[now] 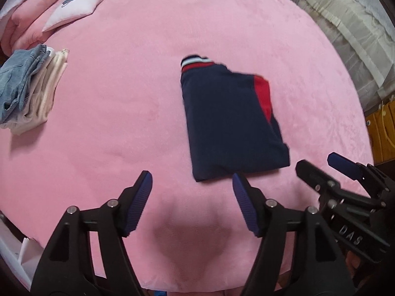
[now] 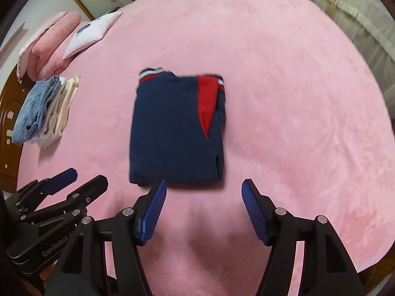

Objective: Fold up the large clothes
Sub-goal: 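Press the folded jacket flat with both grippers and open them, then grasp the folded jacket bundle with the left gripper while the right gripper grasps it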

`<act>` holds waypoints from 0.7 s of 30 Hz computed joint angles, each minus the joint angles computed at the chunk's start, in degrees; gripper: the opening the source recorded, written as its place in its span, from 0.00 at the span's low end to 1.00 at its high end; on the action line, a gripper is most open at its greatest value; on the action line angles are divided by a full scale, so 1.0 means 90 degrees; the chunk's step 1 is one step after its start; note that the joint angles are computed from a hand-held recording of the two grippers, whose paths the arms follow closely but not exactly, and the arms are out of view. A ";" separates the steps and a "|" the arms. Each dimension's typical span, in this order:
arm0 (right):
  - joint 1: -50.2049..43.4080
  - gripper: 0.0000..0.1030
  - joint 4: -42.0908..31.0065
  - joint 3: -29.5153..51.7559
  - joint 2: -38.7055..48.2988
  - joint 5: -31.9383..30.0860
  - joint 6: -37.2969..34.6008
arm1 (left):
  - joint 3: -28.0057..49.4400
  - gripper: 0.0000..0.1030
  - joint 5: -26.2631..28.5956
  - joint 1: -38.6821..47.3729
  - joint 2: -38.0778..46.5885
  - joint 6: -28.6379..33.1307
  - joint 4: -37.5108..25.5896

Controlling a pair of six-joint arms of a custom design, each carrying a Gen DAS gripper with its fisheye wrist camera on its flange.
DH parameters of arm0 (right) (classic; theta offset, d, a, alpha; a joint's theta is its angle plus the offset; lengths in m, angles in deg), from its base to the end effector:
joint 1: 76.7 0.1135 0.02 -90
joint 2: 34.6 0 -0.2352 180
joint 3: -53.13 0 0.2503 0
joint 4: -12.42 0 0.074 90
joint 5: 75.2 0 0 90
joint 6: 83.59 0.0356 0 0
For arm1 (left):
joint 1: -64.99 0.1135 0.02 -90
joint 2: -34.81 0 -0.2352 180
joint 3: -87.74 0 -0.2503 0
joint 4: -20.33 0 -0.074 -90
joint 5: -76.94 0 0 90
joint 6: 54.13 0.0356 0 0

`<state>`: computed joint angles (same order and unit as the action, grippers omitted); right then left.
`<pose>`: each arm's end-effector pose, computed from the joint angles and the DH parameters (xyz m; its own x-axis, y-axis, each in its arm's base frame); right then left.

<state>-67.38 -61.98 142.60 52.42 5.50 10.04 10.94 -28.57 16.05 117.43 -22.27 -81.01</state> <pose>0.2869 0.0529 0.2553 -0.9496 -0.0925 -0.2995 -0.1494 0.9735 0.1730 0.1658 -0.1758 0.3278 -0.9354 -0.1722 -0.3089 -0.1820 0.9833 0.0029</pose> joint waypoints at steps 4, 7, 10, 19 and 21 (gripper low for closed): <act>0.0154 0.76 -0.0130 0.0267 -0.0037 0.0138 -0.0129 | 0.0107 0.64 -0.0236 0.0000 -0.0170 -0.0063 0.0107; 0.0082 0.76 -0.0118 0.0240 -0.0001 -0.0024 -0.0133 | -0.0099 0.64 0.0010 0.0190 -0.0270 0.0035 0.0313; -0.0091 0.76 -0.0050 0.0162 0.0298 -0.0301 -0.0058 | -0.0488 0.64 0.0284 0.0381 -0.0363 0.0091 0.0694; -0.0605 0.76 0.0605 0.0346 0.1775 -0.0892 -0.0068 | -0.1567 0.64 0.0841 0.1432 -0.0093 0.1020 0.2072; -0.0687 0.76 0.0682 0.0522 0.2136 -0.1037 -0.0167 | -0.1776 0.64 0.1006 0.1681 -0.0021 0.1174 0.2430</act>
